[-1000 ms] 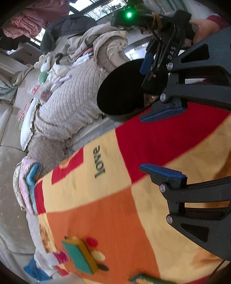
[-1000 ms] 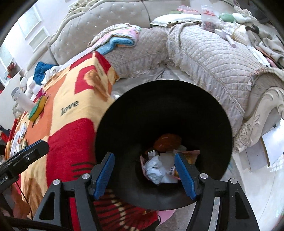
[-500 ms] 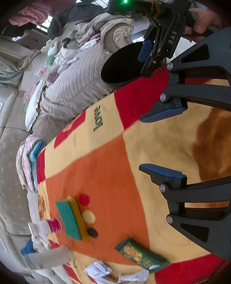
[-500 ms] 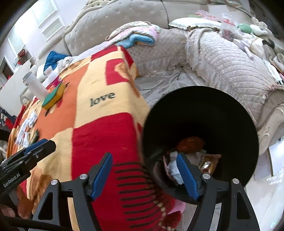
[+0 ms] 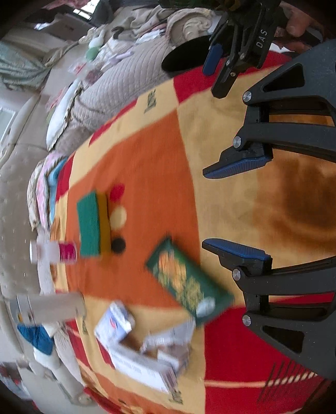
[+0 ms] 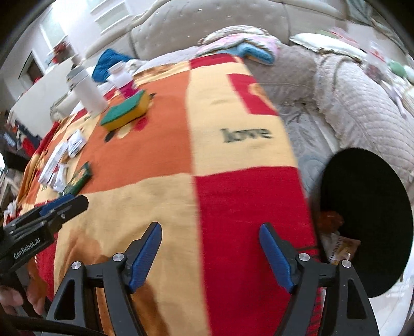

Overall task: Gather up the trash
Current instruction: 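Bring both open tools back over the clutter on the blanket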

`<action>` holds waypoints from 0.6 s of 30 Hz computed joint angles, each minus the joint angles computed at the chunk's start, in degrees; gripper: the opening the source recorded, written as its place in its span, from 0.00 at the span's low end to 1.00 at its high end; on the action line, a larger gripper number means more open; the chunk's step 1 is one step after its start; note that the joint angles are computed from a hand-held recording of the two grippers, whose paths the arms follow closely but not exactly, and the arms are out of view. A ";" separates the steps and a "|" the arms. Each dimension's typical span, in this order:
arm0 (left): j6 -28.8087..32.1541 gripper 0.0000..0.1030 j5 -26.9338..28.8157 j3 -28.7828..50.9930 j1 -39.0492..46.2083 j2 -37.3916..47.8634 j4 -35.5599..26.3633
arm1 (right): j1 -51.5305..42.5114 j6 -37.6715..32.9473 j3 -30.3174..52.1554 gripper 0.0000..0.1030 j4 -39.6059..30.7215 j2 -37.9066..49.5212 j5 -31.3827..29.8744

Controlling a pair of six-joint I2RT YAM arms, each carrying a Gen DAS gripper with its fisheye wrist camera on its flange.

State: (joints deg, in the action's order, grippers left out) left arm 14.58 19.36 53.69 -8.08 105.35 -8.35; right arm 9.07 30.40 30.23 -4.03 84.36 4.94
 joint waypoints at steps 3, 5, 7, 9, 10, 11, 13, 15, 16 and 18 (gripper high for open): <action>1.05 0.45 -0.02 1.64 3.61 1.23 -0.83 | 3.49 0.89 3.53 0.76 -0.15 3.64 0.65; 1.71 0.45 0.22 2.87 6.13 2.28 -1.36 | 4.95 1.13 5.29 0.76 -0.21 5.40 0.81; 2.65 0.45 0.52 3.82 8.23 3.20 -1.71 | 6.66 1.21 7.77 0.77 -0.76 7.48 1.37; 3.51 0.45 0.62 4.85 10.34 4.05 -2.15 | 7.82 1.40 9.61 0.77 -0.98 8.87 1.18; 3.88 0.45 0.73 5.28 11.20 4.40 -2.36 | 8.35 1.56 10.45 0.77 -1.03 9.57 1.10; 4.20 0.45 0.81 5.69 11.95 4.74 -2.53 | 8.93 1.68 11.57 0.77 -0.94 10.60 0.75; 4.68 0.45 0.91 6.81 13.55 5.53 -3.02 | 9.76 2.01 13.44 0.77 -0.96 12.36 0.20; 5.25 0.45 1.17 8.07 15.14 6.23 -3.92 | 10.87 2.30 15.85 0.77 -1.35 14.53 -0.38; 5.63 0.45 1.31 8.79 15.99 6.57 -4.45 | 11.34 2.31 16.97 0.77 -1.42 15.52 -0.78; 6.24 0.45 1.62 10.07 17.40 7.17 -5.30 | 12.20 2.13 19.23 0.77 -1.26 17.49 -2.58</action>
